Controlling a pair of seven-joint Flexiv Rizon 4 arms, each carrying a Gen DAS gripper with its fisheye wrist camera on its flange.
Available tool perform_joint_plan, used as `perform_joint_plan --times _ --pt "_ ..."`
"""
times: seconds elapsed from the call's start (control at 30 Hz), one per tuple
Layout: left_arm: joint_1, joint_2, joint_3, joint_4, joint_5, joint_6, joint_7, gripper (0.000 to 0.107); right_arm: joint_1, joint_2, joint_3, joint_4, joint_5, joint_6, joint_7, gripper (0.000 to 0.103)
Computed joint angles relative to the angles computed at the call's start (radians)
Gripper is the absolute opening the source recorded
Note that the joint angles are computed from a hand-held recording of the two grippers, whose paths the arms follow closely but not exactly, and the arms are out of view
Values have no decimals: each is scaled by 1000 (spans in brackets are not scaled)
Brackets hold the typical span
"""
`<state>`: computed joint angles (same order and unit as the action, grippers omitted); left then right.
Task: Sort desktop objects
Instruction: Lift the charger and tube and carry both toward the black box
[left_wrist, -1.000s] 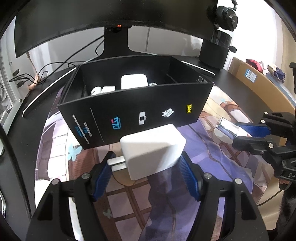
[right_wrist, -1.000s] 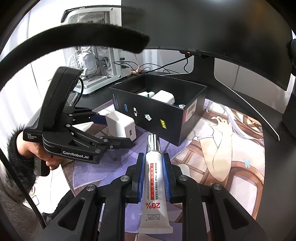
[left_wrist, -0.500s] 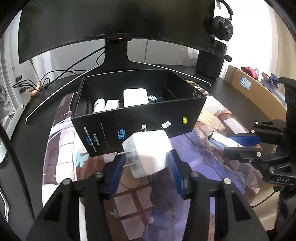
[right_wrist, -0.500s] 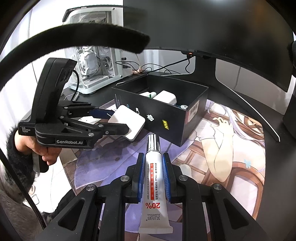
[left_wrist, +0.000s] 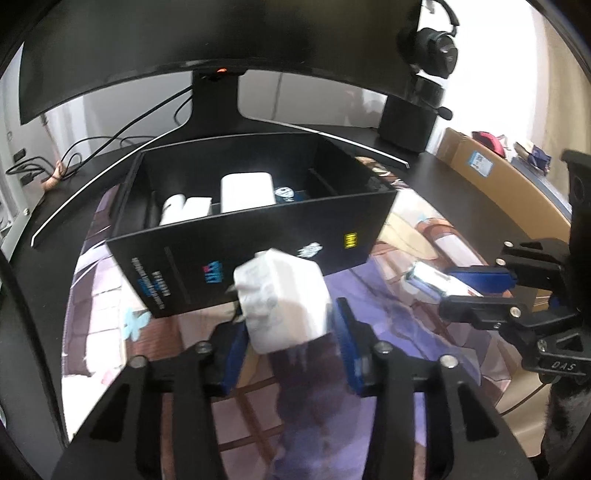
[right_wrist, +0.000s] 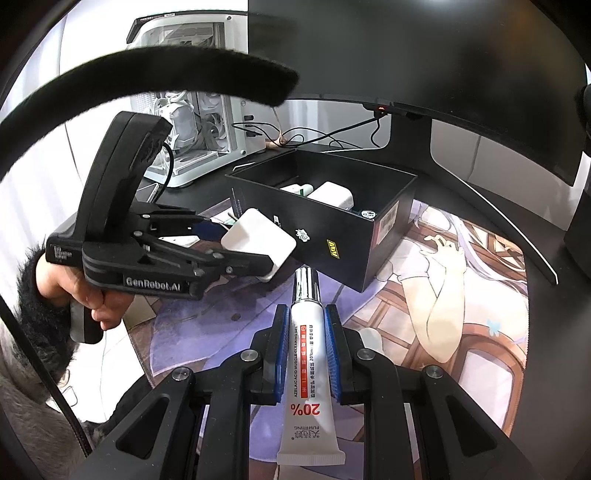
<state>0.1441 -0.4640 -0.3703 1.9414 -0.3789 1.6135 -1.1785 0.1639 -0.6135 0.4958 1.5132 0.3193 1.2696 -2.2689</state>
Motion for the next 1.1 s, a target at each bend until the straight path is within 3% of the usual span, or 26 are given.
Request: perform_joint_plan --times 0.07,0.1,0.17,0.33,0.7,0.83,1.1 --pt "-14 -6 8 -5 12 6 5 21 0 0 -2 -1 1 0 2 18" --pt "-18 -10 11 -7 19 10 7 21 0 0 -2 -2 1 -1 2 18" --pt "32 -10 -59 9 -11 20 53 20 -1 -1 -3 -3 2 -1 4 18" --pt "40 -8 -58 9 31 24 26 20 2 -3 -8 -5 0 -2 9 18" --pt "158 18 -167 66 90 87 2 20 7 -5 -9 -4 -4 -4 12 18" --pt "230 21 -239 85 123 98 -17 20 9 -2 -7 -1 -5 0 12 18" --pt "295 37 -294 109 170 100 -44 20 4 8 -2 5 1 8 9 18"
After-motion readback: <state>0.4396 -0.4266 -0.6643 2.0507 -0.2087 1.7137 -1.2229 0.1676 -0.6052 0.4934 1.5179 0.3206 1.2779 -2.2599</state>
